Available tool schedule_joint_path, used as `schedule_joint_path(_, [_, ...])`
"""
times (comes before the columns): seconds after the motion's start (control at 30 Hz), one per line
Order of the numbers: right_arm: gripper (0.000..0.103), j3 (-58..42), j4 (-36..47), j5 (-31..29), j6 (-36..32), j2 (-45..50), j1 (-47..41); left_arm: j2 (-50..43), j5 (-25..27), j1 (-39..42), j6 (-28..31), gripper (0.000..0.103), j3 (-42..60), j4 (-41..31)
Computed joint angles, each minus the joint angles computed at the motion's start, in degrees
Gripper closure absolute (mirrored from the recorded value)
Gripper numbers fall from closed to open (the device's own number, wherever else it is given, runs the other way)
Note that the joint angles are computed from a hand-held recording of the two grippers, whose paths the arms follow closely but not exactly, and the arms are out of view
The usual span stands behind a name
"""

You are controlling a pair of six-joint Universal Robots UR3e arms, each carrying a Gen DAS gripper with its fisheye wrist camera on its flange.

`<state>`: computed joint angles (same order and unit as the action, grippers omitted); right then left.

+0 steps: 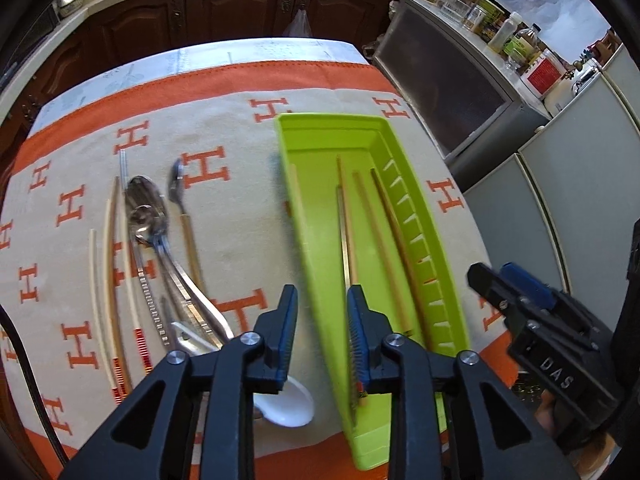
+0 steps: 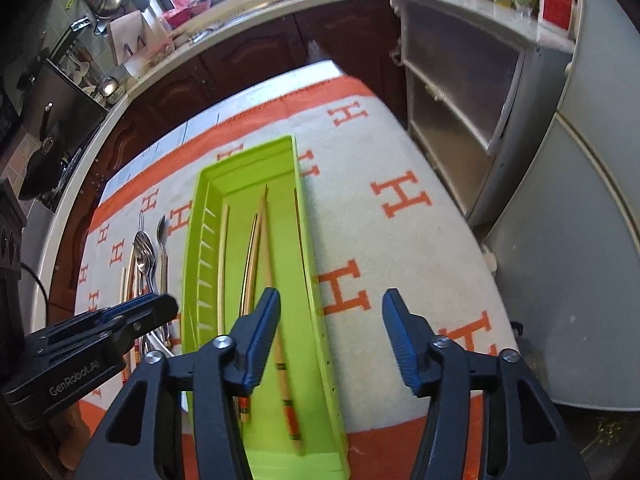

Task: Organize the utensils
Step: 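Carry both chopsticks into the green tray and open both tools, then move the right tool toward the white spoon while the left tool returns to the chopsticks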

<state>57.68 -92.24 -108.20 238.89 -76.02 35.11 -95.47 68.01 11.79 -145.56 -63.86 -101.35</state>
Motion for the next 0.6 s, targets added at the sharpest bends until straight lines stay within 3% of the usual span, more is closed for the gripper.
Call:
schedule_joint_path(0.07, [0.041, -2.84, 0.95, -0.92, -1.07, 1.64, 1.06, 1.37, 0.15, 2.25, 1.29, 0.067, -1.13, 0.06])
schedule_joint_path(0.23, [0.041, -10.89, 3.74, -2.4, -2.57, 6.8, 3.64, 4.99, 0.51, 8.45, 5.26, 0.064, -3.97, -1.47])
schedule_joint_path(0.3, [0.041, -14.12, 4.95, -2.06, -2.86, 9.24, 4.39, 7.22, 0.83, 10.67, 7.0, 0.06, -6.58, 0.13])
schedule_joint_path(0.37, [0.041, -15.08, 4.8, -0.61, -2.58, 10.19, 4.66, 10.8, 0.91, 13.68, 8.91, 0.049, -10.8, 3.35])
schedule_joint_path(0.6, [0.041, -22.73, 9.71, 1.44, -1.78, 15.3, 5.84, 16.21, 1.26, 22.82, 13.79, 0.039, -17.98, 9.44])
